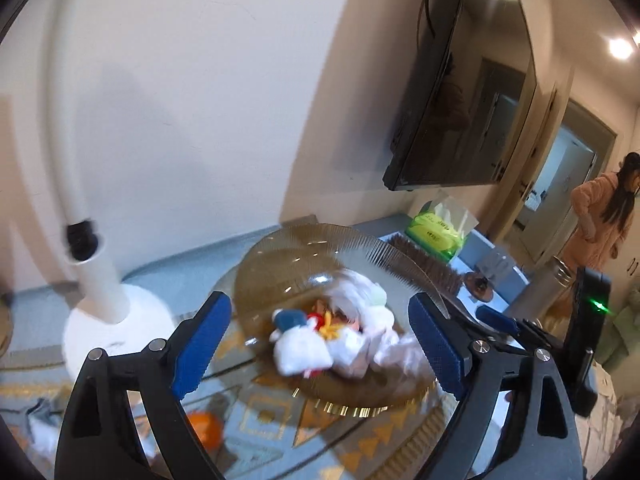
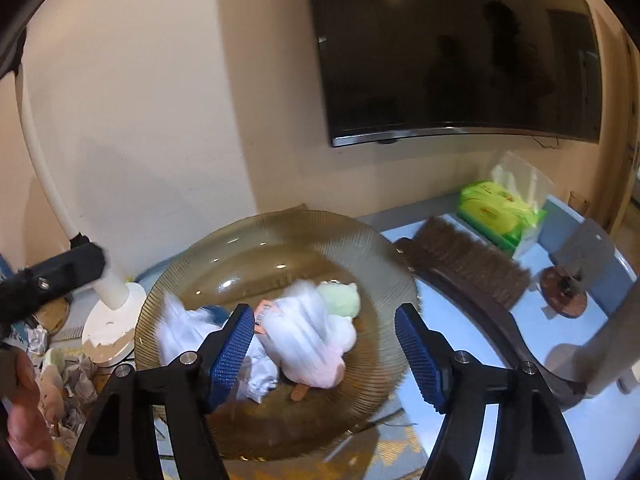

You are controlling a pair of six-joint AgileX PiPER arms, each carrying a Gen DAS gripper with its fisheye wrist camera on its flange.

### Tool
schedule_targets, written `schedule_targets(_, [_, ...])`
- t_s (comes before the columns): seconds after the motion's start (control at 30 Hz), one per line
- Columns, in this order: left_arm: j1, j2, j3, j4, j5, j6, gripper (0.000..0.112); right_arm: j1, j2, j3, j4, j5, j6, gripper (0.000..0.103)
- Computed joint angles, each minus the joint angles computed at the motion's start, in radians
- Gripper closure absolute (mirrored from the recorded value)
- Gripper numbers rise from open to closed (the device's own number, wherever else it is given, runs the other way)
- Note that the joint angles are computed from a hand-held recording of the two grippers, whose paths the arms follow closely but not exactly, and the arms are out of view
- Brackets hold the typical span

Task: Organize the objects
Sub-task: 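Open both tools to drop the paper balls into the bowl, then move both tools back over the rug toward the remaining paper balls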

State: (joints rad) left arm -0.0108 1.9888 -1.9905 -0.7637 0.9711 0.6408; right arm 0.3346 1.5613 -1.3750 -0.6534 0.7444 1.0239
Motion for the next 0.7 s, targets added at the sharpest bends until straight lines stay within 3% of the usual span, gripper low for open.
schedule_targets(0.07, [0.067,-0.123,0.183,-0.081,-0.021,0.117,0.022,0.009,-0.084,0.099,-0.005,-0.039,0.045,0.031])
schedule_targets(0.17, [0.188,-0.267,0.390,-0.187,0.010,0.281,0.020,0.070,-0.174,0.188,-0.019,-0.021,0.118,0.030])
schedule_targets(0.27, [0.328,-0.406,0.586,-0.256,0.060,0.432,0.011,0.204,-0.267,0.294,-0.080,-0.003,0.259,0.020])
schedule_targets(0.37, [0.481,-0.493,0.680,-0.286,0.143,0.542,0.011,0.375,-0.285,0.378,-0.208,0.032,0.467,0.008])
schedule_targets(0.47, [0.631,-0.544,0.727,-0.315,0.175,0.640,0.010,0.440,-0.227,0.378,-0.176,0.010,0.490,0.008])
schedule_targets(0.53, [0.686,-0.564,0.774,-0.332,0.116,0.711,0.010,0.477,-0.159,0.364,-0.171,-0.009,0.500,0.008])
schedule_targets(0.63, [0.686,-0.555,0.898,-0.347,-0.072,0.806,0.010,0.501,-0.085,0.368,-0.200,-0.029,0.566,0.008])
schedule_targets(0.7, [0.655,-0.514,0.979,-0.407,-0.209,0.893,0.010,0.524,-0.025,0.314,-0.166,0.050,0.537,0.008])
